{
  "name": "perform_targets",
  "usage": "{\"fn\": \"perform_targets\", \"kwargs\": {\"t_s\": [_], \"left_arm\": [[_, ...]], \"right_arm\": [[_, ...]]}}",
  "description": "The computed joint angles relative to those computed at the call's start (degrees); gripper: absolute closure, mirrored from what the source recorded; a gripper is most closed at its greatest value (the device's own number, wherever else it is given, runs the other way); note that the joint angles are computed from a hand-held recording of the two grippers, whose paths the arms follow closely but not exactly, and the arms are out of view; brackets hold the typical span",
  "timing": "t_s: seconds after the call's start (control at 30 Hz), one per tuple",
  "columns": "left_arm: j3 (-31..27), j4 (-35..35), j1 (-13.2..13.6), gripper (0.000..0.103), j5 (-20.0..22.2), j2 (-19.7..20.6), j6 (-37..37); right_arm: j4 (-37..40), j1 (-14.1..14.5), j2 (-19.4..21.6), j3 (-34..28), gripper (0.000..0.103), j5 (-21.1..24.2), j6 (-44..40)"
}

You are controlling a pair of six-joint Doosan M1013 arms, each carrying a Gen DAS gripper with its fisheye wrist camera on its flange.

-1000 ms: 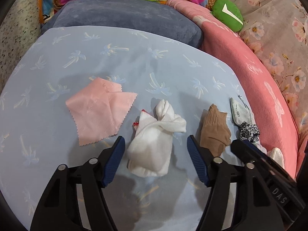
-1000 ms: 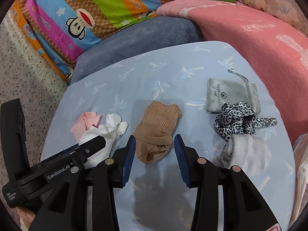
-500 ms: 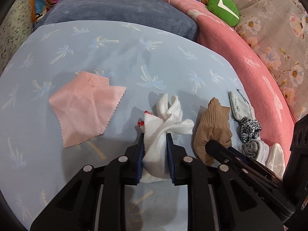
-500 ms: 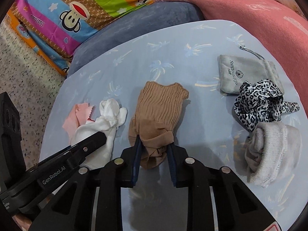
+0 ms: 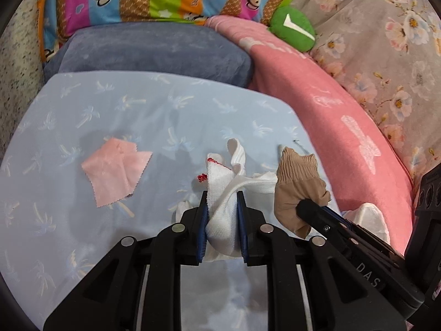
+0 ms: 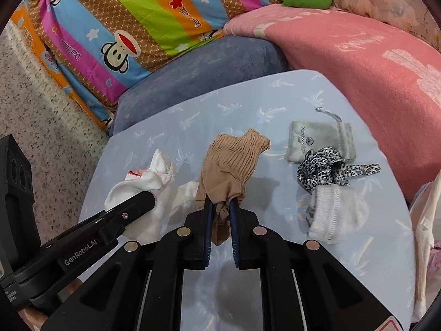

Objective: Collect trash
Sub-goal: 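Carry white sock with left tool and tan stocking with right tool into bin, releasing both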

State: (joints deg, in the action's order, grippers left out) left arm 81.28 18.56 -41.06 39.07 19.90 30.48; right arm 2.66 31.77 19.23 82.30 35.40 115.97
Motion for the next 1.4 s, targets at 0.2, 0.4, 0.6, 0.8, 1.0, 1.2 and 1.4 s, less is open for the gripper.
{"fn": "perform_targets", "kwargs": {"t_s": [0.2, 0.4, 0.6, 0.8, 1.0, 1.2, 1.4], "left_arm": [[-1.52, 4.51, -2.42, 0.085, -0.49, -0.74, -1.37], [-3.40, 8.11, -5.03, 0.085, -1.08, -0.89, -1.27], [-5.69, 9.71, -7.28, 0.085, -1.63, -0.22, 0.42], [-8.18, 9.49, -9.31, 0.085, -1.91, 0.96, 3.72], [-11.41, 7.29, -10.90, 0.084, -1.66, 2.79, 8.76], [-15.25, 4.03, -12.32, 0.084, -0.83, 5.17, 14.66], [-18.52, 0.82, -13.36, 0.084, 0.25, 7.23, 19.65]], "right_arm": [[-4.02, -0.20, -5.02, 3.24, 0.092, -3.18, 3.16], [-9.56, -0.73, -10.19, 6.77, 0.092, -5.69, 8.22], [-15.35, -1.66, -14.65, 10.11, 0.092, -7.13, 13.64], [-20.14, -3.34, -18.77, 13.50, 0.092, -7.88, 18.61], [-23.63, -5.72, -22.46, 16.93, 0.092, -8.36, 23.00], [-25.35, -8.18, -25.29, 19.80, 0.092, -8.71, 25.68], [-26.47, -10.52, -27.30, 22.04, 0.092, -8.96, 28.10]]}}
